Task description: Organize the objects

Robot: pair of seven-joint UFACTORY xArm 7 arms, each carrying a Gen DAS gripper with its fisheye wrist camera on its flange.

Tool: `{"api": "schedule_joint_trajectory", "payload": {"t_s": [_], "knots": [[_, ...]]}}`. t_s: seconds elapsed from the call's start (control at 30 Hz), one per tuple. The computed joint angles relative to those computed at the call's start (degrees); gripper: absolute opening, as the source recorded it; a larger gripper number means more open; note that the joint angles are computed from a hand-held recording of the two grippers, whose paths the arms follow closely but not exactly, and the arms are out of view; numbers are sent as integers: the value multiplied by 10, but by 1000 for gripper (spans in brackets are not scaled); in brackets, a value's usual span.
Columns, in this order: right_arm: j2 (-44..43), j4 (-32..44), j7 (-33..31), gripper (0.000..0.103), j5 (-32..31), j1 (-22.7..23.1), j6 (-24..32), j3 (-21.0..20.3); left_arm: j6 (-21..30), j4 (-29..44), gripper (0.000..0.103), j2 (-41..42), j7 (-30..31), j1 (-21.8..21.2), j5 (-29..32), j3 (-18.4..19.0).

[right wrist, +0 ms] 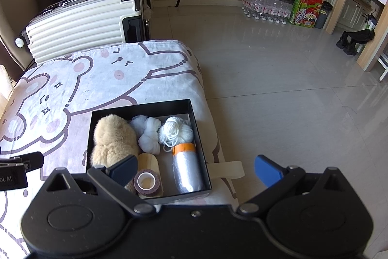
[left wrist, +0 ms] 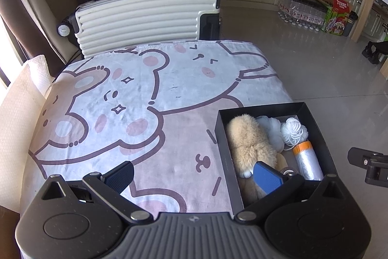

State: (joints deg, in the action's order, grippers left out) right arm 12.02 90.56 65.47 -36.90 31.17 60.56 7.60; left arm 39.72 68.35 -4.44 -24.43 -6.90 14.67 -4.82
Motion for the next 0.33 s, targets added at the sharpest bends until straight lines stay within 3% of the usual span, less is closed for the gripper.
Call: {"api": "schedule_joint_trajectory", "payload": {"t_s": [0.33], "knots": [[0, 0, -1, 103, 0, 0, -1, 0, -1, 1, 103, 1, 0, 0, -2, 0]]}}
